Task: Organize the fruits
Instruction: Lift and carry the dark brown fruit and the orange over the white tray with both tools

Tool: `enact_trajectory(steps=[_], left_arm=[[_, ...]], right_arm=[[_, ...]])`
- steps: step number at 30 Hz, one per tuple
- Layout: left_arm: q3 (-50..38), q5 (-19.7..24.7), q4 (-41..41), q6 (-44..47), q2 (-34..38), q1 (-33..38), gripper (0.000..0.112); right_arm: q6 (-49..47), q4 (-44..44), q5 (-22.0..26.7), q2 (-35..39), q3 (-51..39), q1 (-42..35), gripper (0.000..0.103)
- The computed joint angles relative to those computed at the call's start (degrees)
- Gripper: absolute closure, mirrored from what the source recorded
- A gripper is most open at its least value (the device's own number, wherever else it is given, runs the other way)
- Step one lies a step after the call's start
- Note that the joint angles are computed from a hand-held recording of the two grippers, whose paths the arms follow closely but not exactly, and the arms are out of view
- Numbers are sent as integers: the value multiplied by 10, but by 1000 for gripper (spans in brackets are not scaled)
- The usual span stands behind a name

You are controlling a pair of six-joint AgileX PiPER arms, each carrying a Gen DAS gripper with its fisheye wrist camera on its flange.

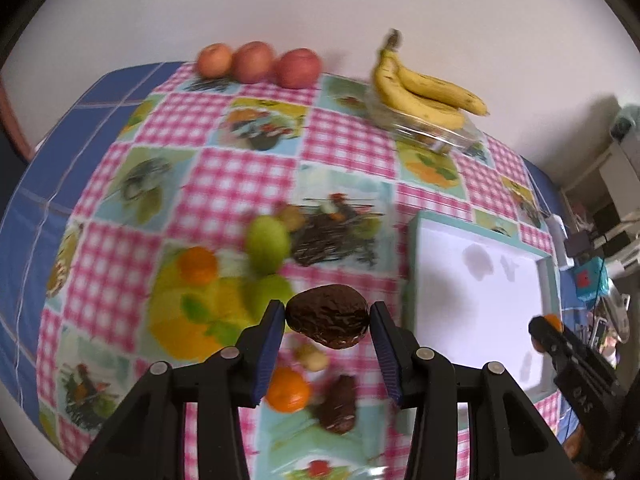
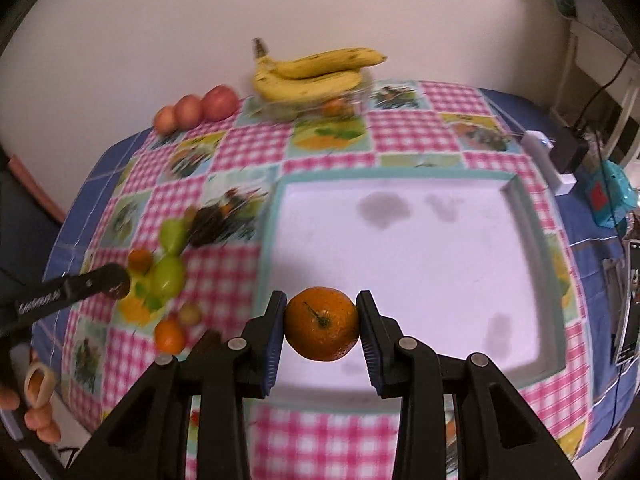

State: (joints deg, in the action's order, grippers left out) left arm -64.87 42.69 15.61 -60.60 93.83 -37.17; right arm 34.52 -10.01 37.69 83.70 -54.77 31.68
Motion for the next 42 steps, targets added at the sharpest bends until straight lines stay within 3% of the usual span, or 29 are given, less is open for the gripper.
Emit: enact_trajectory(steps=[12,21,42], left_arm=[[-249,53,-20,94,193,-48,66],[-386,96,-42,144,311,-54,65],[-515,131,-41,183,408,-44,65]], right_arm=[[-76,0,11,47,-51,-131,66],[-117,20,7,91,-82,-196,66],[-162,36,-38,207,-118,-245,66]])
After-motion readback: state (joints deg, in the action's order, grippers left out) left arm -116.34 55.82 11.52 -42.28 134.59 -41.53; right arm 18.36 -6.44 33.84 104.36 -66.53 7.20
